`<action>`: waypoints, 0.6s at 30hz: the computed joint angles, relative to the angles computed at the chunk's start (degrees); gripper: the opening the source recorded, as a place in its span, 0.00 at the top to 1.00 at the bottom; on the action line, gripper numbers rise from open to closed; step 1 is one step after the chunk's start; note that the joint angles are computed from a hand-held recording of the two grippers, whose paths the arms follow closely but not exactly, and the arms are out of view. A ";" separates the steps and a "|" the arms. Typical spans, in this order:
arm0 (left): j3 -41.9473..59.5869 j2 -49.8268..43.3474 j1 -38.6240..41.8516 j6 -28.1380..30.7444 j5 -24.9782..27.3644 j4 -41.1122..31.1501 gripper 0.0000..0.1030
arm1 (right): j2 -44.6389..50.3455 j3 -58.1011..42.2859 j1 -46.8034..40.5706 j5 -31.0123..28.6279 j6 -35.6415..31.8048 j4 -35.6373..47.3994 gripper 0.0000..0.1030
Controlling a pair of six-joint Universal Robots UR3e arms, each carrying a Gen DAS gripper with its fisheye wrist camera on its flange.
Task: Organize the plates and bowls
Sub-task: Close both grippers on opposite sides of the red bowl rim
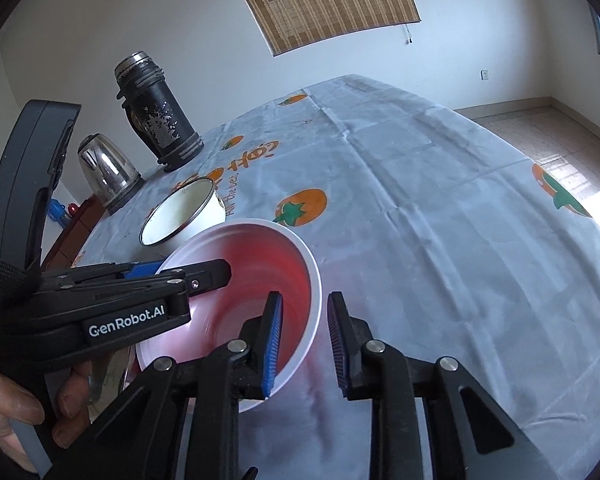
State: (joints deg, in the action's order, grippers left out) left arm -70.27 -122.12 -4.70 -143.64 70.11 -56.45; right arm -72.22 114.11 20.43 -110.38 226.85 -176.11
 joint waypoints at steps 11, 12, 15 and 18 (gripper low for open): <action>-3.42 3.73 0.42 1.12 -4.38 1.02 0.85 | -2.34 2.45 -0.60 -1.50 1.67 0.29 0.88; -4.42 4.60 0.39 1.15 -4.68 1.84 0.85 | -2.92 2.69 -0.40 -1.97 1.72 0.47 0.88; -7.29 7.49 0.71 1.40 -5.81 3.30 0.85 | -4.86 2.43 0.97 -4.50 2.19 2.57 0.88; -10.50 10.54 1.37 2.16 -7.22 3.95 0.84 | -7.14 2.15 2.70 -7.16 2.57 5.49 0.88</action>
State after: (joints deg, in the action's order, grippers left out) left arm -80.77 -111.58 -3.33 -141.48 62.89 -52.50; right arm -79.36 116.27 23.13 -117.55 229.42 -170.62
